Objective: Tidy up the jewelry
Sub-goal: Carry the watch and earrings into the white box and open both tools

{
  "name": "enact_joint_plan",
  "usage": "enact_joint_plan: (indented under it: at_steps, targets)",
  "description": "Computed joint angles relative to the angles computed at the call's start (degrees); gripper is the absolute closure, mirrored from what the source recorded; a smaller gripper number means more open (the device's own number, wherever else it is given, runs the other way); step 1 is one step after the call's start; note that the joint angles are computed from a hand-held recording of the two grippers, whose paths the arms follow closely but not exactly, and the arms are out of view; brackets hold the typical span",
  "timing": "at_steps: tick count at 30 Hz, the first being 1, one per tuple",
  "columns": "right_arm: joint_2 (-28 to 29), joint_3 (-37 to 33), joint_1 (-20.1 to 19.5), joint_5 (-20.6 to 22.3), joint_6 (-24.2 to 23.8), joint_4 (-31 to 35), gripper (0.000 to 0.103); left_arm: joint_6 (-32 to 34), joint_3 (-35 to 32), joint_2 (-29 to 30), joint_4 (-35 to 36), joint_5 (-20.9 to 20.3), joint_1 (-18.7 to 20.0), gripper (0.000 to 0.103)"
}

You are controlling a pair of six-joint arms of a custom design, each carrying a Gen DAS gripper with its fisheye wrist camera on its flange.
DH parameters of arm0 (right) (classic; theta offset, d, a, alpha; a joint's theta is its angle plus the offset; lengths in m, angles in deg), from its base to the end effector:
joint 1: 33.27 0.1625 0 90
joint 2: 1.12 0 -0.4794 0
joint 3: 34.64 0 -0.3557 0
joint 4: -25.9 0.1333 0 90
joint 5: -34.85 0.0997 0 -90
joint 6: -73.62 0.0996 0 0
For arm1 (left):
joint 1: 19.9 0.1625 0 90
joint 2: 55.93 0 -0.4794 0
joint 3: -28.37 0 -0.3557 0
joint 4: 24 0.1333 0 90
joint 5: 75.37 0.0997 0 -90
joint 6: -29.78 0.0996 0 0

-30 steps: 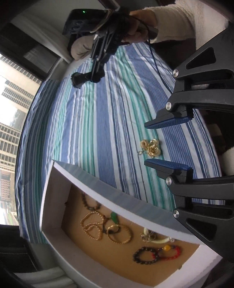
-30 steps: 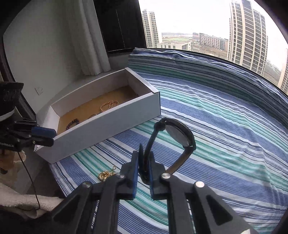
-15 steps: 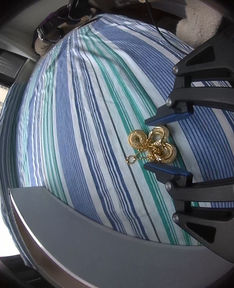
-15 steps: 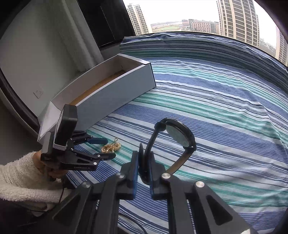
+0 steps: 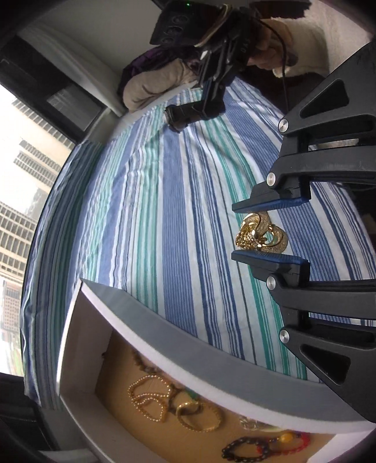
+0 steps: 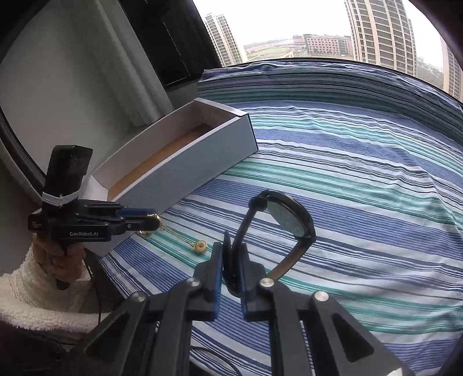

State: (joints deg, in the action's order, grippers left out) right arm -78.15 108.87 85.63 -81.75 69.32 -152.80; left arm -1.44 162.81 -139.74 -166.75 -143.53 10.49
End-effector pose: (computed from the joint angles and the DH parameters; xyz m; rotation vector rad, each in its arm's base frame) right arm 0.2591 -0.2859 0.2588 0.6507 -2.6209 0.6534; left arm -0.2419 -0.3394 0.2754 0.6935 2.7836 -0.4314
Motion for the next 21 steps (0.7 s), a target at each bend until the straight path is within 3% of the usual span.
enact_joint_plan:
  at_steps: [8, 13, 17, 21]
  targets:
    - [3.08, -7.16, 4.21, 0.81, -2.37, 4.31, 0.093, -5.93, -9.06, -9.47, 13.96, 6.67, -4.69, 0.079]
    - [8.24, -15.05, 6.77, 3.43, -5.23, 8.12, 0.093, -7.62, -16.46, -12.91, 25.36, 15.09, -6.15, 0.079]
    - [14.44, -22.55, 7.99, 5.96, -6.87, 11.50, 0.093, -7.13, -20.16, -13.39, 30.07, 20.60, -2.16, 0.079]
    - [21.45, -29.92, 7.83, 7.91, -7.95, 15.20, 0.093, -4.04, -20.35, -12.53, 27.80, 23.56, 4.98, 0.079]
